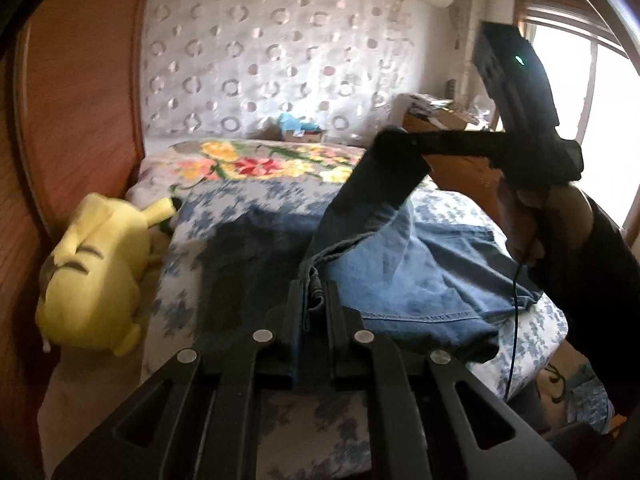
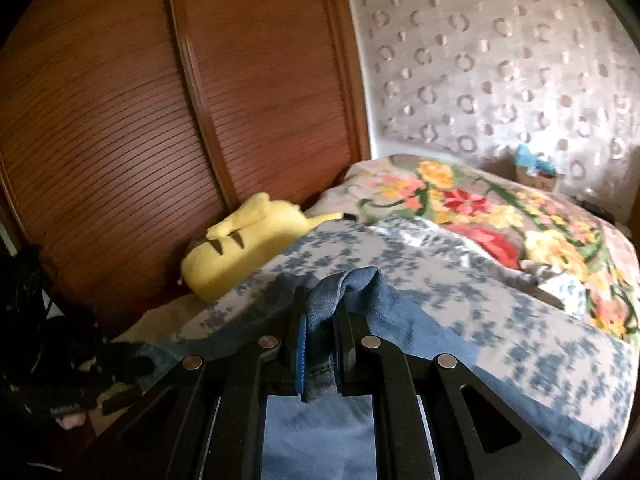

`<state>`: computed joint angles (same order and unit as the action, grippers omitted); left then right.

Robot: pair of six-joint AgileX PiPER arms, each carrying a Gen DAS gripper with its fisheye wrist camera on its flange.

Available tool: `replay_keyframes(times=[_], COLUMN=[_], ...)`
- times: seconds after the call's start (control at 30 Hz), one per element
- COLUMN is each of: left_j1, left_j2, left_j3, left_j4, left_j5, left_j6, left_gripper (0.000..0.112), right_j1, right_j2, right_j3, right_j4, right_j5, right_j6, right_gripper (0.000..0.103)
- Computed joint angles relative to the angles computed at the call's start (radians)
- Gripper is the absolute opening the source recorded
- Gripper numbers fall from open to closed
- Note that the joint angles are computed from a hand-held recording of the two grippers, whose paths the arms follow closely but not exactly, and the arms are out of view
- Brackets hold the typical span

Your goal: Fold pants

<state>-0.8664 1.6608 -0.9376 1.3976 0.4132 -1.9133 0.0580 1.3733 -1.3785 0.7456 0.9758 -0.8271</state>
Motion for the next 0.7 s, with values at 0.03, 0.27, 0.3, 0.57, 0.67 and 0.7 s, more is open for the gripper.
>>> replay_keyframes(times=[0.03,0.27,0.3,0.57,0.67,0.7], left_j1=[0.012,0.075,0.080,0.111,0.110,0.112], left_j2=[0.003,0.071,0.075,0.138,0.146,0.145], left_j3=[0.016,0.047,0.047,0.025,0.018,0.016], left_j4=[0.013,0.071,0.066,-0.035,-0.073,-0.084], left_j5=[-0.009,-0.072,-0.076,-0.119,-0.115,-0.115], left_j6=[-0.023,-0.115,-0.110,-0.010,0.029,0.041], left_gripper=[0.011,0.011,0.011,0.011,0.011,0.012], right_j1=[0.025,0.172,0.192,0.246,0.230,0.218], right_j2=[0.033,0.225,0.256,0.454,0.452,0.442], right_j3=[-0.024,-0.175,-0.203,-0.463,-0.478,-0.468], right_j4=[-0.018,-0.179,-0.202,-0.316,-0.311,-0.296], right_j5=[-0.012,-0.053,-0.056,0.074,0.088,0.092], right_j6=[0.016,0.153,0.177,0.316,0.331,0.323], right_gripper=[0.010,0.010,0.010,0.017,0.035,0.037])
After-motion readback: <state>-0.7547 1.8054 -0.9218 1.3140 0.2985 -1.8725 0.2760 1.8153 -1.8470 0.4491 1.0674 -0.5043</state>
